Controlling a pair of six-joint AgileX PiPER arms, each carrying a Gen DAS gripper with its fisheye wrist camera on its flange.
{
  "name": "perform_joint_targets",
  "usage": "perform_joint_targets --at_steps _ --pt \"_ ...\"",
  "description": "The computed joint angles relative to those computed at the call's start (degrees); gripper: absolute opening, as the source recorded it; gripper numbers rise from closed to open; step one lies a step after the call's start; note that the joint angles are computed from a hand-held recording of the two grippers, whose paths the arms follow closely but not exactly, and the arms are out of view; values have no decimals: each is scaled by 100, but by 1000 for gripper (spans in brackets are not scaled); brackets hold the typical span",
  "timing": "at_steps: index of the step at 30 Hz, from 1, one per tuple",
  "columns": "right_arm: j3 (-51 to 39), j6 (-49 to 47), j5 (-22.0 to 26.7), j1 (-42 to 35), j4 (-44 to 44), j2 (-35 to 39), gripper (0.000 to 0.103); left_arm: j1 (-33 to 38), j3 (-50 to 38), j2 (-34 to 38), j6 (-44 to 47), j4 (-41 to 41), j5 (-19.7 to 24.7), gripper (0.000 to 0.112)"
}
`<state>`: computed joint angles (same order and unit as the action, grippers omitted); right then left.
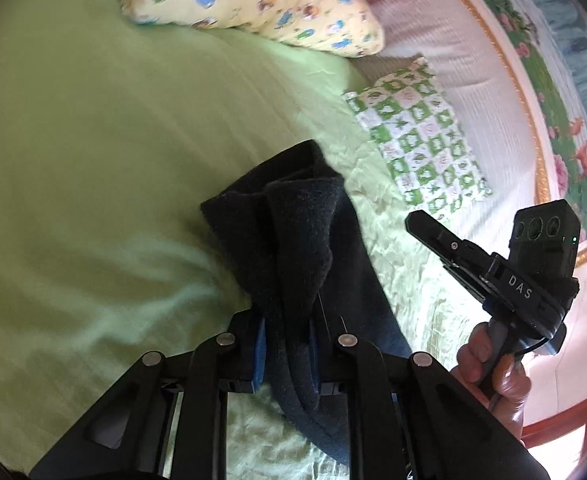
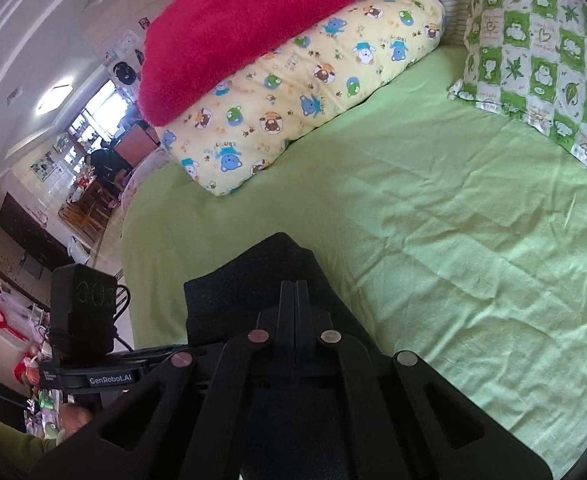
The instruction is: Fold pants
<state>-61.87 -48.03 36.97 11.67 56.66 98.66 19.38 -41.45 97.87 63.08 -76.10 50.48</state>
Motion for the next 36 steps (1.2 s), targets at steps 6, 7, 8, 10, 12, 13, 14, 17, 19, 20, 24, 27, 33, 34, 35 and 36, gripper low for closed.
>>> perform_joint_targets --at_steps 6,7,8,10,12,13,14,17,19,20,24,27,33,34,35,36 --pt "-544 633 278 77 -658 509 20 282 -60 404 -69 68 149 37" --pt "-597 680 280 107 -734 575 35 355 -44 472 29 -9 248 38" --pt "-664 682 271 139 -777 656 44 375 -43 506 78 -57 281 39" --pt "-780 525 321 143 -678 813 44 311 -42 494 113 -88 195 39" --pt "-939 473 460 122 -601 987 44 221 -32 459 126 -148 108 42" --pt "-1053 442 536 128 -580 1094 44 181 -27 438 132 -183 70 43" --pt "-1161 396 581 153 -576 1192 44 133 -18 414 138 -219 9 43" --pt "-1561 697 651 326 -983 1484 44 -62 -56 423 258 -375 -164 42" --pt "-1802 829 745 438 -1149 1679 42 -202 -83 433 365 -520 -312 33" --pt "-1884 864 785 485 -1204 1741 33 -267 -98 424 331 -519 -412 26" --pt "-1464 685 472 575 -1141 1373 19 -157 -69 402 388 -569 -98 15" --pt "-896 209 337 436 -583 850 17 -114 111 14 390 -552 144 14" --pt "561 -348 63 42 297 -839 17 -555 490 -1308 157 -421 249 13" --pt "743 -377 57 -35 379 -1093 17 -712 554 -1551 101 -407 220 13" --pt "973 -456 69 -162 506 -1398 17 -908 603 -1806 15 -375 145 13" --pt "1196 -513 98 -304 610 -1693 17 -1007 622 -1973 -68 -312 111 13"
